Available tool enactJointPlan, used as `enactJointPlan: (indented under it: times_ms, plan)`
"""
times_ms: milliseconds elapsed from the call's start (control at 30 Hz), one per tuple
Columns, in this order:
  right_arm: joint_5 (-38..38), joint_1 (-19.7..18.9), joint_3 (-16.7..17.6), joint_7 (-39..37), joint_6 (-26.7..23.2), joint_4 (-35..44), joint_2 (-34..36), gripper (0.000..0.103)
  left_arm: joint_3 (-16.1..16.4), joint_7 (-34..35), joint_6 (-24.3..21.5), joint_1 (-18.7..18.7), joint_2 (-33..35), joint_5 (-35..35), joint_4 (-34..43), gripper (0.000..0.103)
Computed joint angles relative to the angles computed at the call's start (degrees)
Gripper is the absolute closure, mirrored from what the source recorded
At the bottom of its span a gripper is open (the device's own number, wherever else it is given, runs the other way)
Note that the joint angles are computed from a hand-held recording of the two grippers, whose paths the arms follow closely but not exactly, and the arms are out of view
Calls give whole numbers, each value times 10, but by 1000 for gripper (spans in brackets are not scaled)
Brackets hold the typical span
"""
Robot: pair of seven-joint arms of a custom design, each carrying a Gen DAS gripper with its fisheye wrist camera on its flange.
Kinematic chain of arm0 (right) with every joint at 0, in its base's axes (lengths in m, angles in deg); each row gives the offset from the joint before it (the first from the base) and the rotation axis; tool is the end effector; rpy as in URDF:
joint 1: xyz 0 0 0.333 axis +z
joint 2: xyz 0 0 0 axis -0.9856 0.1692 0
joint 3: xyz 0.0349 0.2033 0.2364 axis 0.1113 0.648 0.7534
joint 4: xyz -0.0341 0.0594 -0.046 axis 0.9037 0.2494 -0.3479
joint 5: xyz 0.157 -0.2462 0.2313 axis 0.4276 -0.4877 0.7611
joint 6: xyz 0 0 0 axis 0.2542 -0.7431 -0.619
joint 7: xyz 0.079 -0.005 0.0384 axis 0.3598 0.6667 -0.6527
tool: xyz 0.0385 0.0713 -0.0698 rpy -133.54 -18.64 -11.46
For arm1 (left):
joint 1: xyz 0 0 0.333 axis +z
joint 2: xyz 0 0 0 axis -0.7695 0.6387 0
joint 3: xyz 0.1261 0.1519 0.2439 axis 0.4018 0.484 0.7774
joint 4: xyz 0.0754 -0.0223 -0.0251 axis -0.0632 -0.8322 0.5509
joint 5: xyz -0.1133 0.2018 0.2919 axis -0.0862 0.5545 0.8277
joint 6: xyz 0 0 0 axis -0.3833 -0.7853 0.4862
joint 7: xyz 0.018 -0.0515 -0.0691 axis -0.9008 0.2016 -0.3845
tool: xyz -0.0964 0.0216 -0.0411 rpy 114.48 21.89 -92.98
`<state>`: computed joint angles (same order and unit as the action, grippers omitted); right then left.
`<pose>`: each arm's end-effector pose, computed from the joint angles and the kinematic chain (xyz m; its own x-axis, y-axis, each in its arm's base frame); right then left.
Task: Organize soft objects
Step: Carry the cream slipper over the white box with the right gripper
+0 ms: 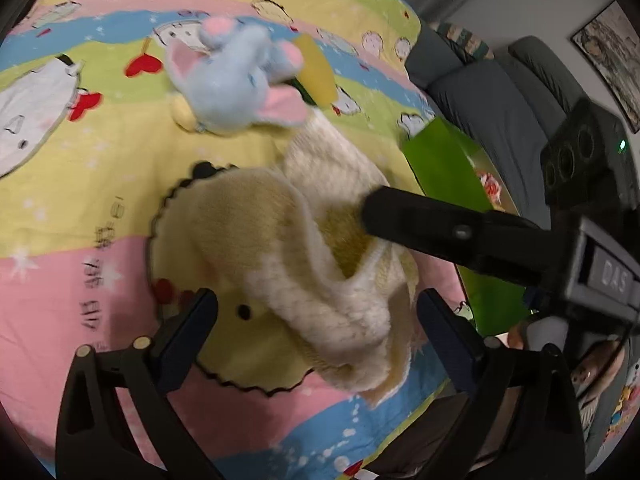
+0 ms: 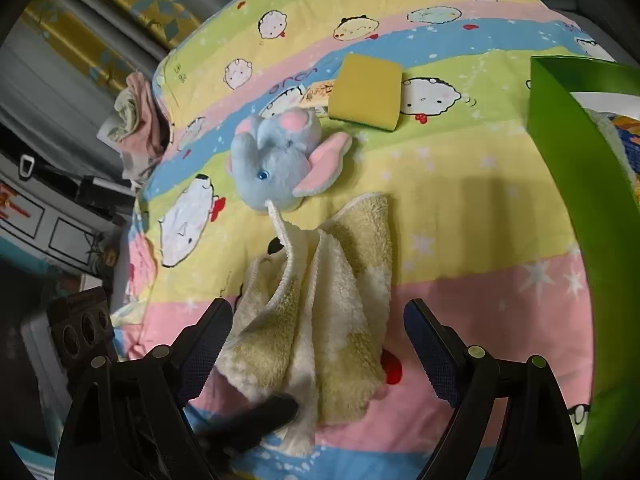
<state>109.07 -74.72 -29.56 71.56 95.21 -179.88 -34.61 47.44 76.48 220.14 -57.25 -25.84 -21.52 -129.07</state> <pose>0.6060 0.0796 0.5106 0.0115 -0.8881 -0.4595 -0.8785 0.2105 -0.4288 0.6030 -0.2186 0.4942 -0.3536 -0.7805 0.5156 -0.8922 0.1158 -0.4365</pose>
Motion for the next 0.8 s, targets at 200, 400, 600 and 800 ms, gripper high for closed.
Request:
enactJointPlan:
  times_ms: [200, 400, 600, 800]
  plan:
    - [0, -5, 4, 13, -45, 24, 31, 20, -4, -8, 30, -11, 19, 17, 9, 33]
    - [29, -14, 12, -3, -34, 11, 32, 44, -14, 9, 20, -3, 31, -19, 24, 58]
    - [133, -22, 9, -77, -23, -27, -9, 48, -25, 75, 79, -10, -9, -43, -7, 63]
    - [166, 5, -13, -122, 71, -80, -84, 48, -40, 203, 125, -24, -33, -127, -3, 63]
